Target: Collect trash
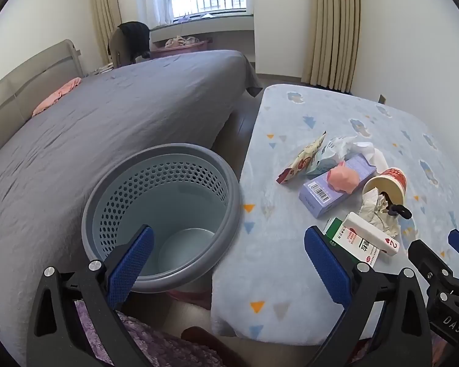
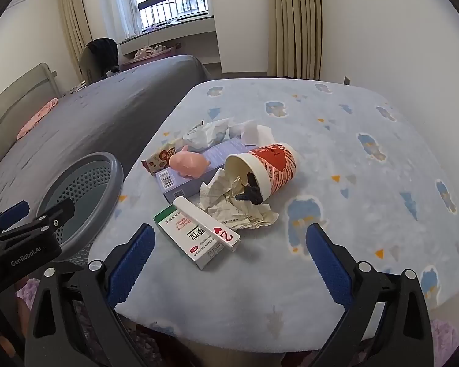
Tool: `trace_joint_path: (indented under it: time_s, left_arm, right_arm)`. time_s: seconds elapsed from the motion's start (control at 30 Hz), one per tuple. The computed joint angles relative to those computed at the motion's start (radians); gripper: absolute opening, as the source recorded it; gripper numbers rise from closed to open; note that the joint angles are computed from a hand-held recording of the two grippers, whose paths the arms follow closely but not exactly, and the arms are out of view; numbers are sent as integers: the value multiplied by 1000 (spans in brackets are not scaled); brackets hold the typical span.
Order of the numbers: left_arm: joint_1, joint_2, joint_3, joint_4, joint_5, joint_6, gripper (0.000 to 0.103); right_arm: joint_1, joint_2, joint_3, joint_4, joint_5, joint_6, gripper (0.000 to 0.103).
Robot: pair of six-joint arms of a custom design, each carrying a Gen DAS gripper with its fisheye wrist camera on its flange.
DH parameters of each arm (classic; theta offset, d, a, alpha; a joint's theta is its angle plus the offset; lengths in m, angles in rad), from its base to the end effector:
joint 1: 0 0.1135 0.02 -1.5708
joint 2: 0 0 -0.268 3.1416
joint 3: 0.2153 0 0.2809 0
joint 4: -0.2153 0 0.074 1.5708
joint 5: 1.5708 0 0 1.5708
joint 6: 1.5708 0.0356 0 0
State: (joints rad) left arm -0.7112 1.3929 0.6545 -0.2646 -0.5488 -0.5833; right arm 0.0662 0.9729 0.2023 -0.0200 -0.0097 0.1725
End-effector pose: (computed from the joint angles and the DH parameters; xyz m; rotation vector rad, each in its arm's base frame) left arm 0.2182 -0.1635 0.1489 -0.0428 2.3762 0.1152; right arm 0.1845 0.0126 0.1090 0.1209 2.3619 0.1272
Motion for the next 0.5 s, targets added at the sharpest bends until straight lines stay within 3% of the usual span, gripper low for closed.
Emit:
trace_joint_path:
  time_s: [0.5]
  left_arm:
    - [-26,-13,3,-23,-27,-25,97]
  right_arm:
    - [-3,-103,-8,-79,4,0,95]
